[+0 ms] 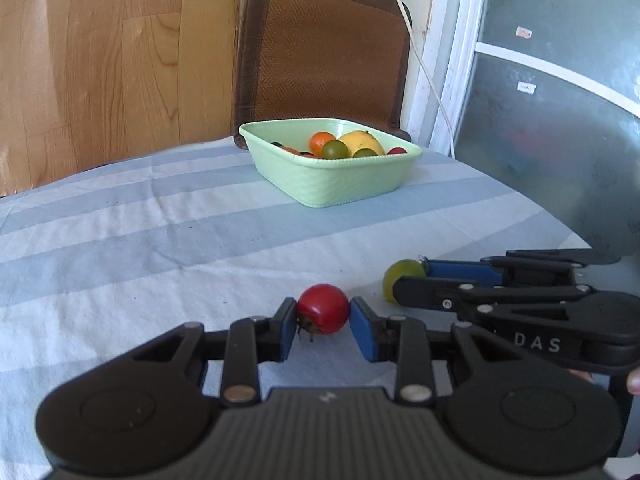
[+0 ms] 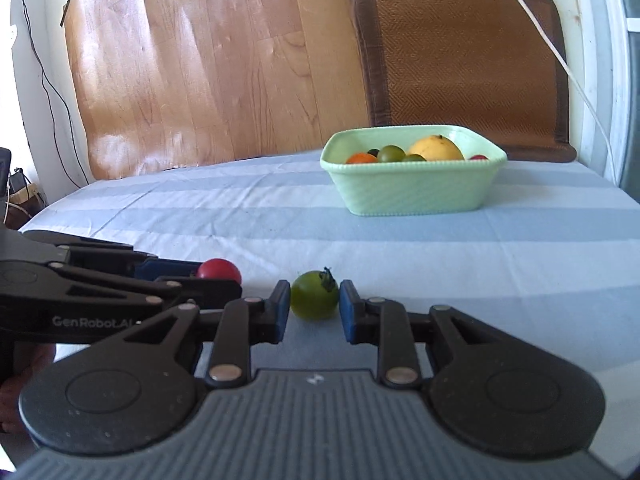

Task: Organize fruits
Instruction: 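Grasp a red cherry tomato with the left gripper while the right grasps a green tomato, then carry both tomatoes into the green dish and open both grippers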

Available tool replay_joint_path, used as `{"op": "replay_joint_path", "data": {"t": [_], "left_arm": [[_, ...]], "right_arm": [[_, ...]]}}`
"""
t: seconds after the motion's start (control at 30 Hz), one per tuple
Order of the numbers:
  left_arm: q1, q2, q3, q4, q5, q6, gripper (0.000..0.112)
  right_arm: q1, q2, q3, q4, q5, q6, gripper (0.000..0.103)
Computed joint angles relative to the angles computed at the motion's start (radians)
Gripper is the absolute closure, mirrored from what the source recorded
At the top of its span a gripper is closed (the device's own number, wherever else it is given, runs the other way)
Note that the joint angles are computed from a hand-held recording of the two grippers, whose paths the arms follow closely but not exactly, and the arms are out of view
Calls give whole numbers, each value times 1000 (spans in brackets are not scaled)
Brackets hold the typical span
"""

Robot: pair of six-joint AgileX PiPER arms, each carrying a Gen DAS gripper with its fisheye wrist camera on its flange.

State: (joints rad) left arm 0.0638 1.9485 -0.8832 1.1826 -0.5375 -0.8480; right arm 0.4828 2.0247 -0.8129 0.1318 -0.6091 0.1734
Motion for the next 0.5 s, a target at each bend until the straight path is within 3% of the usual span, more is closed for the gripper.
{"op": "replay_joint_path", "data": {"t": [0.23, 0.5], "left_arm": [[-9, -50, 48, -108, 25, 120, 70], [-36, -25, 16, -62, 60, 74, 75]], "right_arm": [[10, -3, 31, -2, -46, -22, 72], [-7, 9, 26, -47, -35, 0, 67]]}}
